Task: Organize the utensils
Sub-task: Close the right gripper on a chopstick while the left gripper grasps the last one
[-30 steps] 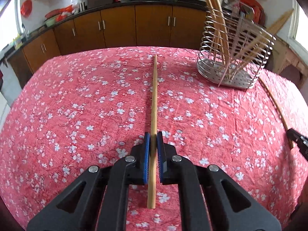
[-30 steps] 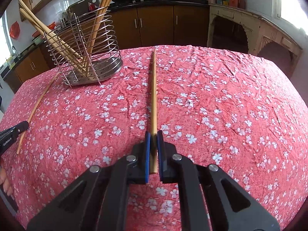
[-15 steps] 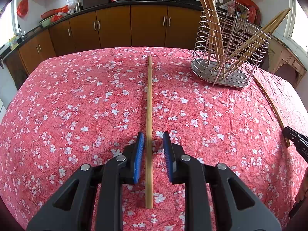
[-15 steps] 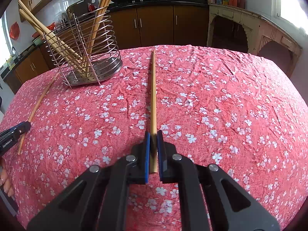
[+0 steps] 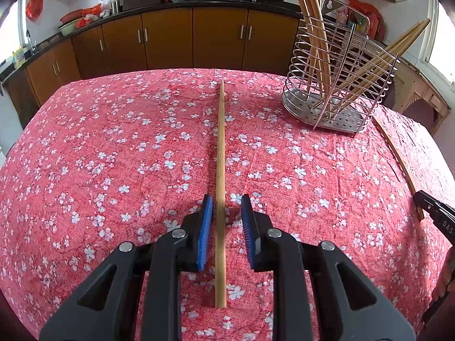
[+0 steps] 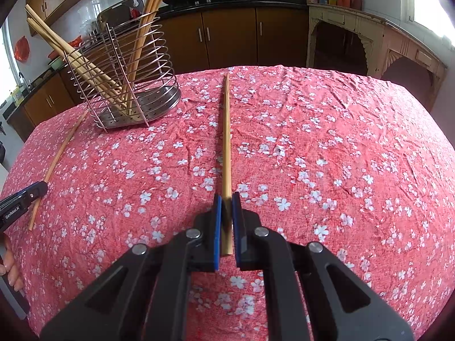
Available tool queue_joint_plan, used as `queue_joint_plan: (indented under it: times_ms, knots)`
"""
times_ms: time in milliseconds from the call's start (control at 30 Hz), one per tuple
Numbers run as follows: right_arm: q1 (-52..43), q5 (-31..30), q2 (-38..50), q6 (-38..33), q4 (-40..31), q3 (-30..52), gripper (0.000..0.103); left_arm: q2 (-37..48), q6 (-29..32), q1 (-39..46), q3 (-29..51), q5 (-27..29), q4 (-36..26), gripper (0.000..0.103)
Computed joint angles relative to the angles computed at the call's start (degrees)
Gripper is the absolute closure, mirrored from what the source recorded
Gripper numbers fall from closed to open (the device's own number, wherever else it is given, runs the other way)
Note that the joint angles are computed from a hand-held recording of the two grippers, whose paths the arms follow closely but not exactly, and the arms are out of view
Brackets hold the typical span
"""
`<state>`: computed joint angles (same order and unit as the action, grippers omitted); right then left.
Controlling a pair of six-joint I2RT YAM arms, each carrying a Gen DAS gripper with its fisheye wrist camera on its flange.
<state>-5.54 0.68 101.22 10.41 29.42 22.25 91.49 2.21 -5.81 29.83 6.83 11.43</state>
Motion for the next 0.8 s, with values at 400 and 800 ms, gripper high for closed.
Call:
queue_joint_plan:
  times_ms: [400, 800]
  knots:
    - [-0.2, -0.3, 0.1, 0.3, 0.1, 0.1, 0.094, 0.1, 0.4, 0.4, 0.4, 0.5, -0.4, 0.080]
    - [-1.2, -2.5, -0.8, 1.2, 1.3, -1.4, 0.095, -1.9, 2.4, -2.1, -2.0, -2.2, -0.2, 0.095]
